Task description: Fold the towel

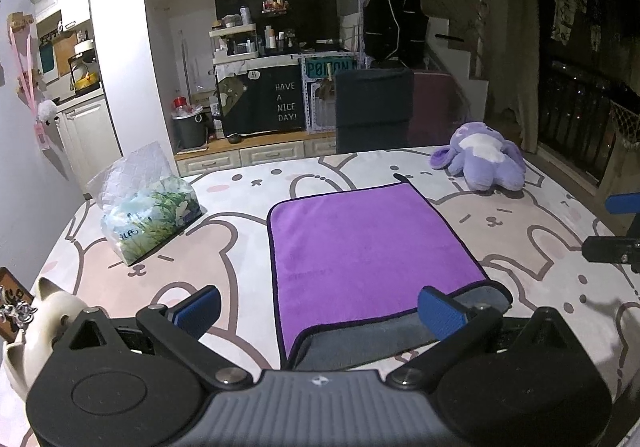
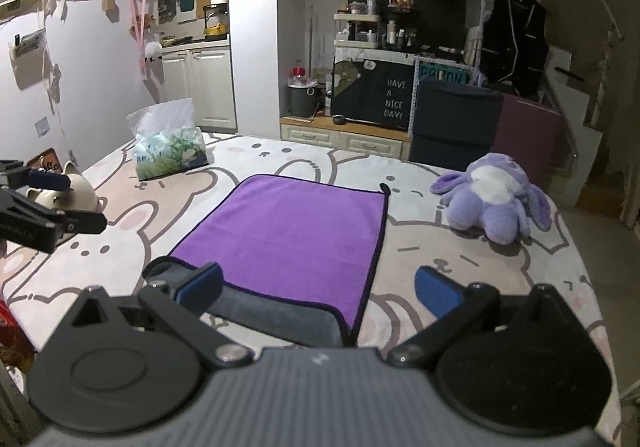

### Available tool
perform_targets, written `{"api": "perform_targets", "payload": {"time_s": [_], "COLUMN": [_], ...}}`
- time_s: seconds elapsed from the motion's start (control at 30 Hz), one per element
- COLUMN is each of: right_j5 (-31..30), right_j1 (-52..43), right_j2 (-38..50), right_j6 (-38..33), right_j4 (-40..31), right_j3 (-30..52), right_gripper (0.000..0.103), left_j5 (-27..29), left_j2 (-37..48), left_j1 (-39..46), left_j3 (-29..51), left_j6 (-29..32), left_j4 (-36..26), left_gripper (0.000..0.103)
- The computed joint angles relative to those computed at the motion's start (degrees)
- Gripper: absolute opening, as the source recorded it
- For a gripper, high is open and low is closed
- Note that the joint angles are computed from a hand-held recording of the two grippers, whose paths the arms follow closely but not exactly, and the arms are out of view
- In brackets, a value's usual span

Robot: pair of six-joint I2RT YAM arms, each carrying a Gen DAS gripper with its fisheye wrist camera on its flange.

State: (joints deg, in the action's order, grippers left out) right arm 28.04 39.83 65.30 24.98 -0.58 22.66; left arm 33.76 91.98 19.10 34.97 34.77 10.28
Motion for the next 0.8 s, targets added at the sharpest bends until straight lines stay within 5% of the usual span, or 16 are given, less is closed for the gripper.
{"api": "perform_targets", "payload": {"time_s": [0.33, 0.53, 0.8], "right_j5": [-6.4, -7.5, -11.1], "right_j1": [-6.4, -9.8, -13.9], "right_j2": [5.6, 9.7, 18.8], "right_j6": [-5.3, -6.0, -10.4], "right_j4": [2.9, 11.2, 20.7], "right_j3": [2.2, 0.8, 0.5], "right_gripper": [0.103, 0.103, 0.103], "left_j5": [-0.2, -3.1, -0.5], "left_j2": [9.2, 16.7, 25.7], "left_j1": [-2.0, -3.1, -2.1], "left_j3": [4.7, 11.4, 20.6], "left_j6": [-1.3, -2.0, -5.4], "left_j4": [4.9, 5.1, 1.9], "left_gripper": [0.103, 0.103, 0.103]}}
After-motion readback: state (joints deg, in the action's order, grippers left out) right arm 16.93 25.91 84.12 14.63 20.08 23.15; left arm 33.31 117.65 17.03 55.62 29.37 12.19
